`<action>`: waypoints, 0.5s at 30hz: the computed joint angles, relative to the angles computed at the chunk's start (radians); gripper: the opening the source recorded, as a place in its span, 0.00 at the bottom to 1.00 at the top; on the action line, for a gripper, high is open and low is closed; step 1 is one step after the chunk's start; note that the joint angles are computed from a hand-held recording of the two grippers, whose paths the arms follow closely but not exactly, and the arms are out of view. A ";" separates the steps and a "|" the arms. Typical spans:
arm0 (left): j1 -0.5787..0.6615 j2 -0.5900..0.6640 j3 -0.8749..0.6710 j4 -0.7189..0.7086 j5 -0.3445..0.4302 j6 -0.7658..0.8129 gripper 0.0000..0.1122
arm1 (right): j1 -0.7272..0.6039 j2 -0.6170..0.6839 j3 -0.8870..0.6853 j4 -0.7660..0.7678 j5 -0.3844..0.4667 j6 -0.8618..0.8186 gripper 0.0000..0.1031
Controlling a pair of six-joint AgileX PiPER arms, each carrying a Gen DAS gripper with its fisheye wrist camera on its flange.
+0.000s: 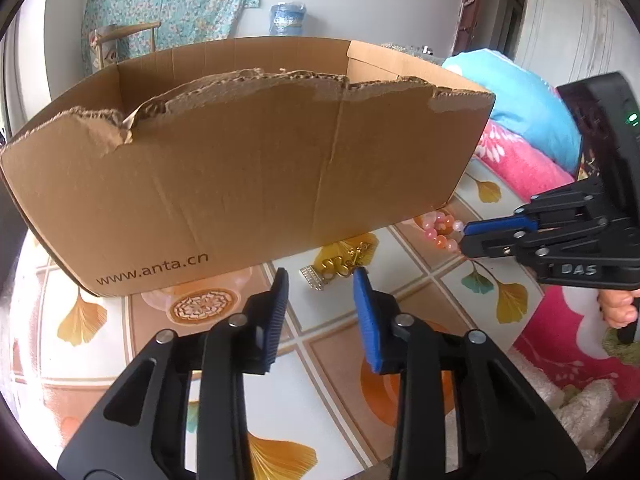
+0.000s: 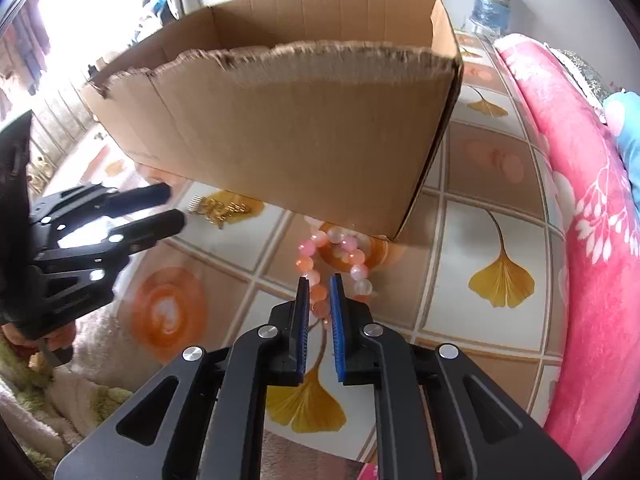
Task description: Organize jewelry
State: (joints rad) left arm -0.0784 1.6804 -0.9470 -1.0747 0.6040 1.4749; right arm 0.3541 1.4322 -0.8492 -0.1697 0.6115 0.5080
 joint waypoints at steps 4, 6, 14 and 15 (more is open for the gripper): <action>-0.029 -0.004 -0.003 0.046 -0.049 -0.042 0.19 | -0.007 -0.066 0.043 -0.017 -0.025 0.009 0.20; -0.041 0.000 -0.006 0.077 -0.068 -0.068 0.17 | -0.018 -0.099 0.062 0.002 -0.040 -0.003 0.20; -0.085 0.016 -0.022 0.150 -0.125 -0.123 0.16 | -0.026 -0.058 0.054 0.066 -0.109 -0.020 0.20; -0.088 0.019 -0.027 0.157 -0.126 -0.133 0.16 | -0.017 -0.049 0.054 0.060 -0.119 -0.003 0.20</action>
State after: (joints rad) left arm -0.1666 1.6991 -0.9739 -0.9175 0.4784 1.3417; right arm 0.3369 1.3835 -0.7953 -0.1095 0.4921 0.5047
